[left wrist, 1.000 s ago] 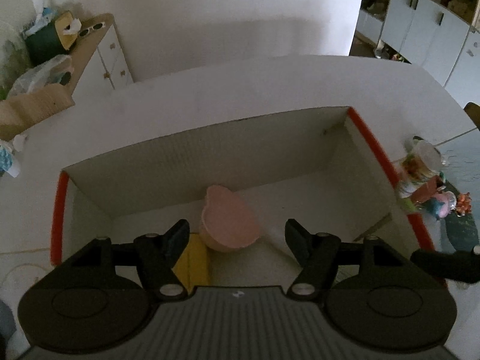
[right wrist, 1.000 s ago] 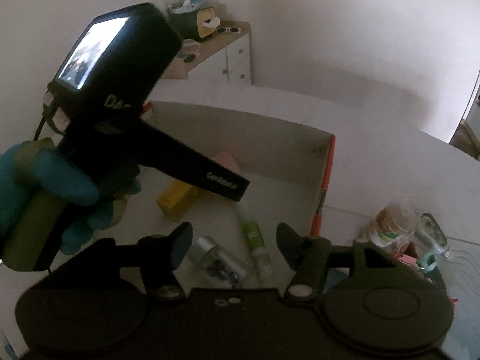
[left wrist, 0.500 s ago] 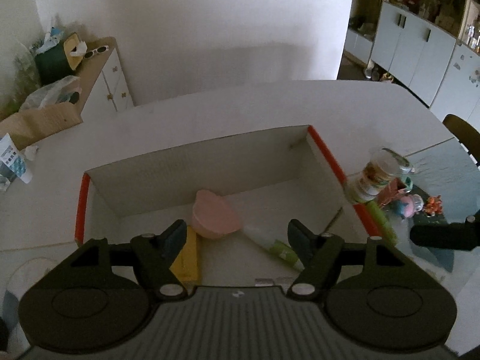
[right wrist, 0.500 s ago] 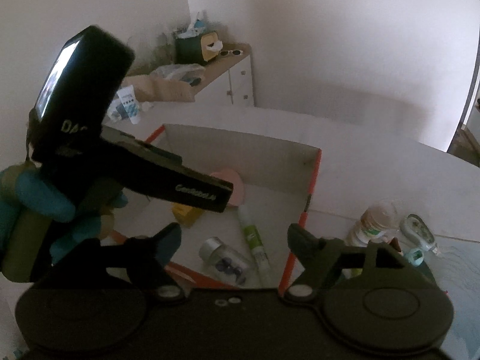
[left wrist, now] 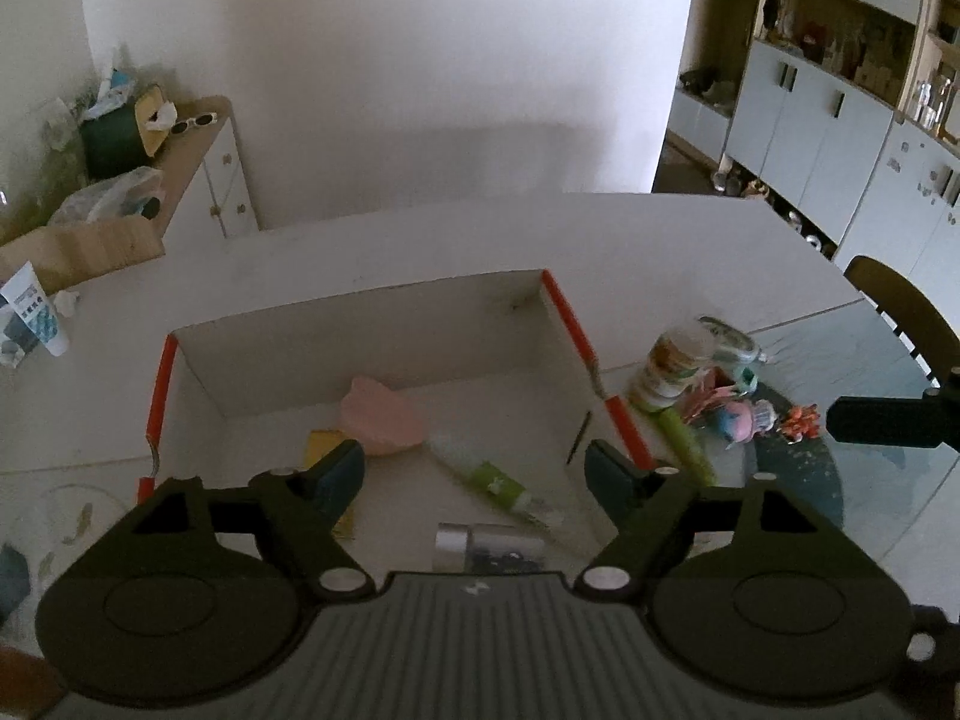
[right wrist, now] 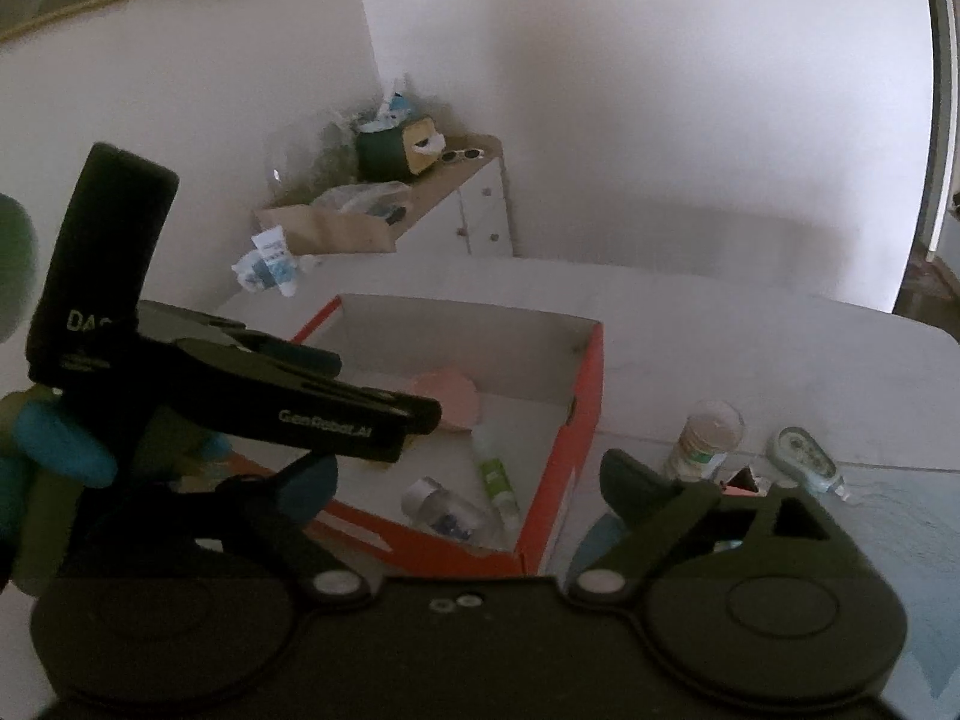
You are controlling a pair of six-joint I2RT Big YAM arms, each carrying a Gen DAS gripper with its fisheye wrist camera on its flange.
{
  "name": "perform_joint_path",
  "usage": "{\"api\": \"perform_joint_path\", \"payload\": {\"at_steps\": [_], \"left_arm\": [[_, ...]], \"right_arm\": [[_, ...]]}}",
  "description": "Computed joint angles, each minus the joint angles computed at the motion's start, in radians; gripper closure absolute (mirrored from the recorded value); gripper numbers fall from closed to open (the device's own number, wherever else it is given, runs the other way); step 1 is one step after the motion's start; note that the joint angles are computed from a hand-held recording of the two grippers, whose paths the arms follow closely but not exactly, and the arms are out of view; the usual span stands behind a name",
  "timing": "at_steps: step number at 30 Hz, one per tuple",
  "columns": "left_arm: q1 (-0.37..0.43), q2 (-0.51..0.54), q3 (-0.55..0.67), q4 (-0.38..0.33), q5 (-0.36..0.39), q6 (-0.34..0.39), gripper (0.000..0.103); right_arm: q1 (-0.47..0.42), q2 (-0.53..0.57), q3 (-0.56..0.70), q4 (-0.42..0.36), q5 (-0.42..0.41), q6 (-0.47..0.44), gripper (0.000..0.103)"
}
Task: Organize rigid objects
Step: 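Move both grippers back toward the remaining toys on the table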
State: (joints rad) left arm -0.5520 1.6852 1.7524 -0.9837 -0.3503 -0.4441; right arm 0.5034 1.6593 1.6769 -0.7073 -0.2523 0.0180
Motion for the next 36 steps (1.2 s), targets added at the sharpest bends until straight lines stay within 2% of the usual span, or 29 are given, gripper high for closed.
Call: {"api": "perform_joint_path", "payload": {"at_steps": [9, 14, 19, 24, 30, 36], "left_arm": [[-0.062, -0.014, 0.002, 0.011, -0.046, -0.060, 0.021], [-0.107, -0.011, 0.001, 0.035, -0.088, -0.083, 0.019], [-0.147, 0.015, 0.023, 0.038, -0.107, -0.116, 0.019], [-0.180, 0.069, 0.072, 0.028, -0.117, -0.165, 0.019], [-0.210, 0.163, 0.168, 0.003, -0.144, -0.190, 0.019], [-0.226, 0.270, 0.273, -0.025, -0.142, -0.225, 0.019]], "right_arm": [[-0.068, -0.113, -0.127, 0.058, -0.098, -0.042, 0.001], [-0.123, -0.158, -0.175, 0.062, -0.148, -0.069, 0.000], [-0.179, -0.181, -0.212, 0.058, -0.162, -0.111, 0.000], [-0.235, -0.185, -0.239, 0.052, -0.158, -0.173, 0.000], [-0.298, -0.152, -0.231, 0.028, -0.170, -0.238, 0.000], [-0.343, -0.104, -0.227, 0.057, -0.146, -0.298, 0.001]]}}
